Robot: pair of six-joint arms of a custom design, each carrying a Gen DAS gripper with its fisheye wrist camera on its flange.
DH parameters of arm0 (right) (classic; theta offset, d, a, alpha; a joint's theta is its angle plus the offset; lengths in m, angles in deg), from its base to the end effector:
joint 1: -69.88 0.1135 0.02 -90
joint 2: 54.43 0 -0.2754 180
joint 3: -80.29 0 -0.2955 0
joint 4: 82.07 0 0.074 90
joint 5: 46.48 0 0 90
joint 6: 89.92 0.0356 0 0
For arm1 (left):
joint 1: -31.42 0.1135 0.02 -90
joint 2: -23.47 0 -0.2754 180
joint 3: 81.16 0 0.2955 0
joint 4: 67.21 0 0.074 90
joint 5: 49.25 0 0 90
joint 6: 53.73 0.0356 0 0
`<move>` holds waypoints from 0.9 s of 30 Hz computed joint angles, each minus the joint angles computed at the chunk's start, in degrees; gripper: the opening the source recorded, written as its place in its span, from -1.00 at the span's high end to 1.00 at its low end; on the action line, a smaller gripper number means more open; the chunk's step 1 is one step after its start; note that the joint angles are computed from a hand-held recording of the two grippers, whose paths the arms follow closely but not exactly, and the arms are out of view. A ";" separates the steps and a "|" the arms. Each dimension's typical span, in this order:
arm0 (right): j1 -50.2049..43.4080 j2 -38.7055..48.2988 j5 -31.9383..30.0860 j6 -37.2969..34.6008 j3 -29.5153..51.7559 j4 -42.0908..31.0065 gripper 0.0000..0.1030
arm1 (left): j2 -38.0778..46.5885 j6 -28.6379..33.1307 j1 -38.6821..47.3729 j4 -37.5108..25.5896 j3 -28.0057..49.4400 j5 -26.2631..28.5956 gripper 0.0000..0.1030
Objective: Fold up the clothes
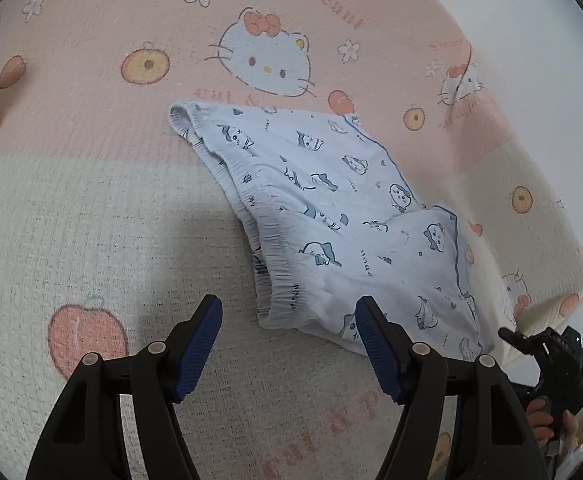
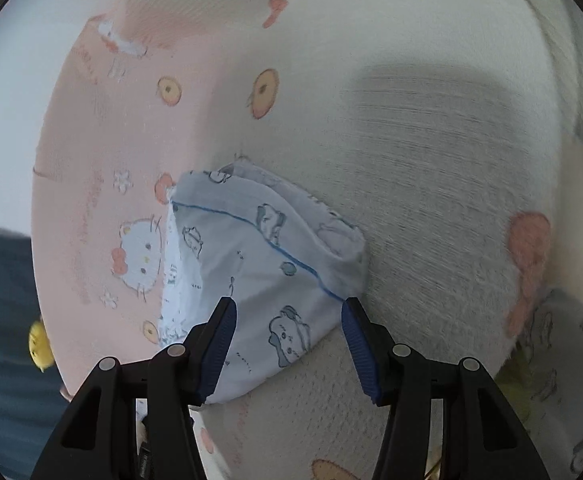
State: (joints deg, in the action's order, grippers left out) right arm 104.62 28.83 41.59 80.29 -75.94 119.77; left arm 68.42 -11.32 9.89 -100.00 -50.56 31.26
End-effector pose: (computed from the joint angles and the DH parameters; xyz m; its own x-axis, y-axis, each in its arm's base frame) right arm 0.1838 0.1289 0.0655 -0.6682 0.7352 -0.1144 0.3941 0.4801 0.7837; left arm 0.1748 -0.0627 0.1548 -0.6501 -0.5264 -0.5480 -0.3297 0.8452 -0.4207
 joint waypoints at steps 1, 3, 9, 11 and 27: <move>0.50 -0.44 0.88 1.15 -0.60 0.00 -0.05 | 0.42 0.07 0.02 0.52 0.00 0.10 -0.27; 1.48 0.04 2.81 3.86 -2.58 3.89 -0.05 | 1.51 0.41 0.24 1.84 -0.09 0.97 -0.24; -0.52 6.70 1.46 4.81 -3.22 14.19 -0.05 | 3.67 0.88 0.22 5.10 -0.96 2.42 0.07; -1.28 8.30 1.20 3.95 -2.84 16.08 -0.04 | 4.24 0.90 -0.57 5.94 -1.11 1.32 0.29; -1.28 6.56 3.91 0.77 0.90 4.37 0.88 | 8.19 0.98 -4.19 3.86 1.28 -2.97 0.66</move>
